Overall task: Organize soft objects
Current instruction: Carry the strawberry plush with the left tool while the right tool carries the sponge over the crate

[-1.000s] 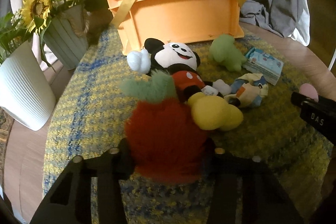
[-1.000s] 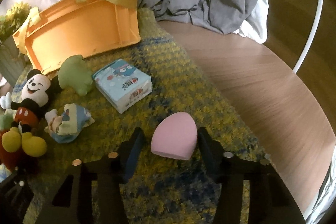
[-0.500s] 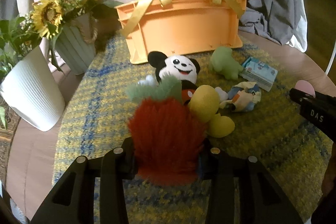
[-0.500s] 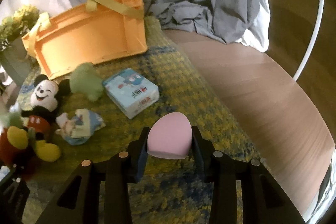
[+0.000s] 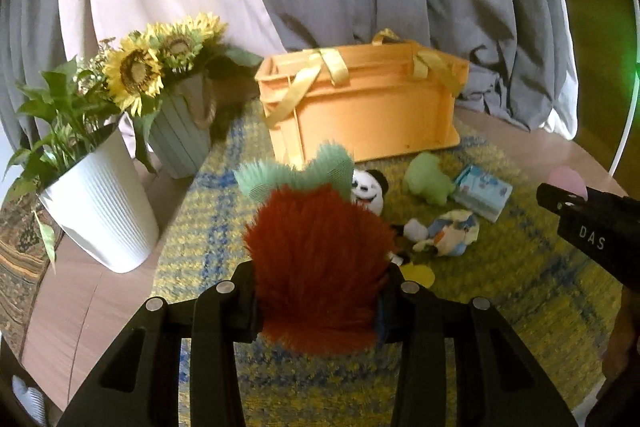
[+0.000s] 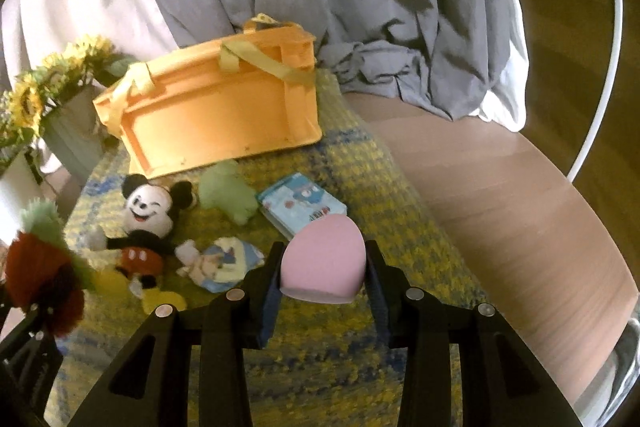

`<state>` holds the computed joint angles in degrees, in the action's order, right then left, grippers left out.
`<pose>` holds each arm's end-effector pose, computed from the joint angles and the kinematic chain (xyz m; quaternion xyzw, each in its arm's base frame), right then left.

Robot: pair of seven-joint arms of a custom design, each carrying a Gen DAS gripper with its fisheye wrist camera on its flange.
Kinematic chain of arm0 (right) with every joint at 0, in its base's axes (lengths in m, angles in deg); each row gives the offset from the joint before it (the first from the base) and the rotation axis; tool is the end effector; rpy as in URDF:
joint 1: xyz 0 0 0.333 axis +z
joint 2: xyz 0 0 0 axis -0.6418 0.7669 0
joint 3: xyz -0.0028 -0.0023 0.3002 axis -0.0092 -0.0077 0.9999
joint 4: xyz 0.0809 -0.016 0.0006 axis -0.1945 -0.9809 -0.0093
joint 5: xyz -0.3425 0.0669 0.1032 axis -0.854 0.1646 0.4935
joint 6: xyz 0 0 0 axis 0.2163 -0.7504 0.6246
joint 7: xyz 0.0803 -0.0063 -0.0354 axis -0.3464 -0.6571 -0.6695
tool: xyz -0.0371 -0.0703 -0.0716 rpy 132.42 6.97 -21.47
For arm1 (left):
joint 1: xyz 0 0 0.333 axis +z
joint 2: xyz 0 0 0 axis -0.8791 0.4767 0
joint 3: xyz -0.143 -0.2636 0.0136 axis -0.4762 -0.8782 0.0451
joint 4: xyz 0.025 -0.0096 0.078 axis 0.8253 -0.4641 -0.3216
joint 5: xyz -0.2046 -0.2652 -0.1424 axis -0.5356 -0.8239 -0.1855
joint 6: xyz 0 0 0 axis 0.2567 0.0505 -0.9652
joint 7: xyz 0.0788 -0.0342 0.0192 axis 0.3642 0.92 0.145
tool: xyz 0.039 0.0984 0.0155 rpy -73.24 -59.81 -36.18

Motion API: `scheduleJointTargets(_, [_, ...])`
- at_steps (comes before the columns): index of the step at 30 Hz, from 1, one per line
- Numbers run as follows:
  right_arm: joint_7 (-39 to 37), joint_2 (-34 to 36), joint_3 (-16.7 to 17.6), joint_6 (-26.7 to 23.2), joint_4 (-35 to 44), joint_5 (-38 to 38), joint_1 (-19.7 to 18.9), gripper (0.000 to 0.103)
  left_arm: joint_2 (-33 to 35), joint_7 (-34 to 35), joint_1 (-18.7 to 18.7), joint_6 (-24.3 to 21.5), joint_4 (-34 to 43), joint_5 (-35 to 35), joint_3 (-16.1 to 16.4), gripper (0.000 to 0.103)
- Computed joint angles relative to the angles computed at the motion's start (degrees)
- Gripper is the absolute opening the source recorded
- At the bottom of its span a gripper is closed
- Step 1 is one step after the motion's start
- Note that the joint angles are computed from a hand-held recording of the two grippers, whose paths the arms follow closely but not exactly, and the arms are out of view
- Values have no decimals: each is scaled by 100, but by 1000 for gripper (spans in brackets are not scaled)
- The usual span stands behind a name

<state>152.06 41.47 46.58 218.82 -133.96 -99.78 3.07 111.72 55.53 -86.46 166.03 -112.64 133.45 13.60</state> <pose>0.5724 0.4663 0.3719 -0.5730 0.7035 -0.3183 0.2748 0.5580 -0.3522 0.3864 -0.5973 0.6687 -0.2964 0.3291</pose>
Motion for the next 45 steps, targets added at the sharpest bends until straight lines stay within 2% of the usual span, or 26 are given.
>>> scheduleJointTargets(15, [450,-418,-125,69,-81,-943,246,39,-326,-682,61,158,87,685,-21,39])
scheduleJointTargets(25, [655,-457,-175,429,140,-1308,211,39,-391,-1142,110,244,401,1212,-4,39])
scheduleJointTargets(37, [555,-156,-401,844,800,-1449,161,39,-142,-1481,48,220,1054,1780,95,39])
scheduleJointTargets(45, [187,380,-637,1106,1671,-1179,75,39,242,-1354,-41,219,1710,1799,281,39])
